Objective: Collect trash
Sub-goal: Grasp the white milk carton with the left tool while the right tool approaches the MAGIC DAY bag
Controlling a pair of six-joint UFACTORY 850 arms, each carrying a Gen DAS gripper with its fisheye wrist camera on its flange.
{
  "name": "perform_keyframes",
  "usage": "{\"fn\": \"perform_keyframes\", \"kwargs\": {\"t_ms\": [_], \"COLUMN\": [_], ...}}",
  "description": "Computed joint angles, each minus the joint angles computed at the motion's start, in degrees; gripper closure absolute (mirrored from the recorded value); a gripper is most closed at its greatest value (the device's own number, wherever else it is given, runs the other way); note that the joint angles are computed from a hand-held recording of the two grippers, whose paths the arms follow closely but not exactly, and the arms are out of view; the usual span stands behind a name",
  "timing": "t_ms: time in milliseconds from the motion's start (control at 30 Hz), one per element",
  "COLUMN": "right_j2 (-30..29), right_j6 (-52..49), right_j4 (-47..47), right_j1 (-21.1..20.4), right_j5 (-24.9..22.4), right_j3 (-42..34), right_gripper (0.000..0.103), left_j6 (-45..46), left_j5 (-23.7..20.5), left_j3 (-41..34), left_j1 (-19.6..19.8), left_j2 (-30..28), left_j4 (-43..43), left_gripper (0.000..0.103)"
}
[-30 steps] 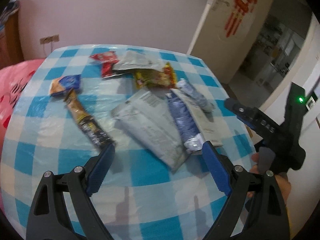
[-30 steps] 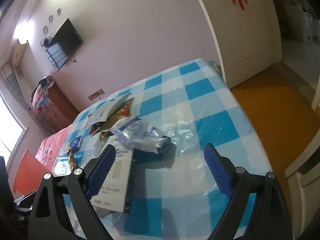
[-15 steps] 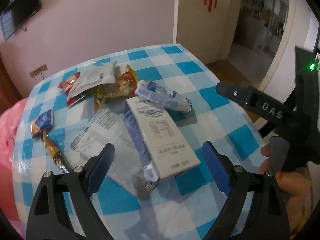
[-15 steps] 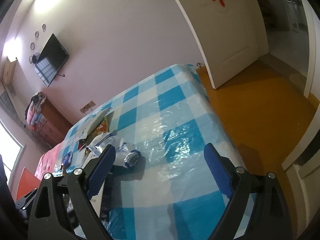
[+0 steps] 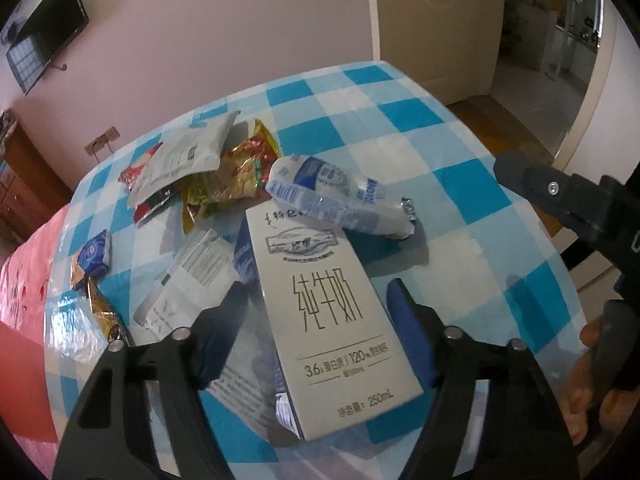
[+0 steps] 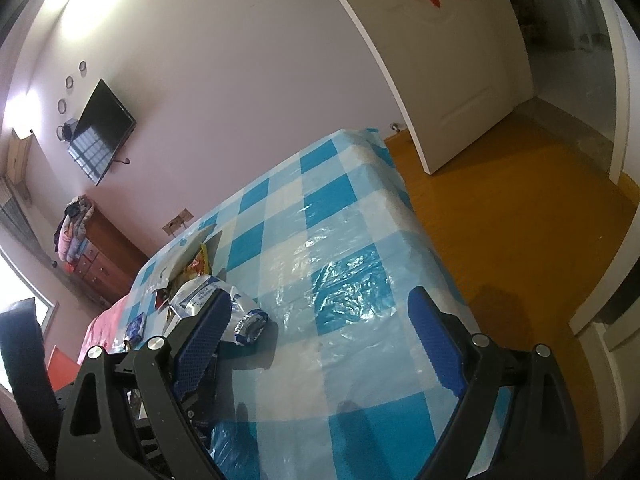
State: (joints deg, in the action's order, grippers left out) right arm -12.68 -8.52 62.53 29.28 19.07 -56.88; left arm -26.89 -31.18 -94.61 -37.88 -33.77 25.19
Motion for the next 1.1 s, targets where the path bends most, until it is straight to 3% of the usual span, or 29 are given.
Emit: {"fn": "perform_keyframes", "kwargs": {"t_ms": [167, 533, 900, 1100], "right_j2": [-0.8, -4.0, -7.7, -11.2], "right_j6": [1.4, -2.4, -34.1, -64.4], "right_j4": [-2.6, -3.5, 21.4, 45.4], "right_j1": [-0.1, 0.6, 2.9, 5.2], "right_j5": [-1.2, -5.2, -7.3, -3.3], "right_j3": [-0.9, -4.9, -11.5, -17.6], "right_gripper": [0.014, 0.014, 0.014, 0.014], "left_j6": [0.7, 6.8, 14.0, 23.7], "left_j5": [1.5, 5.9, 10.8, 13.5], "left_j3": [1.1, 6.2, 13.4, 16.9], "left_j1": [0.7, 4.0, 8.1, 10.5], "left_j2": [0.9, 5.4, 11.2, 13.7], "left_j4": [-2.4, -14.0, -23.7, -34.1], "left_gripper": [0.044, 0.049, 0.049, 0.049]}}
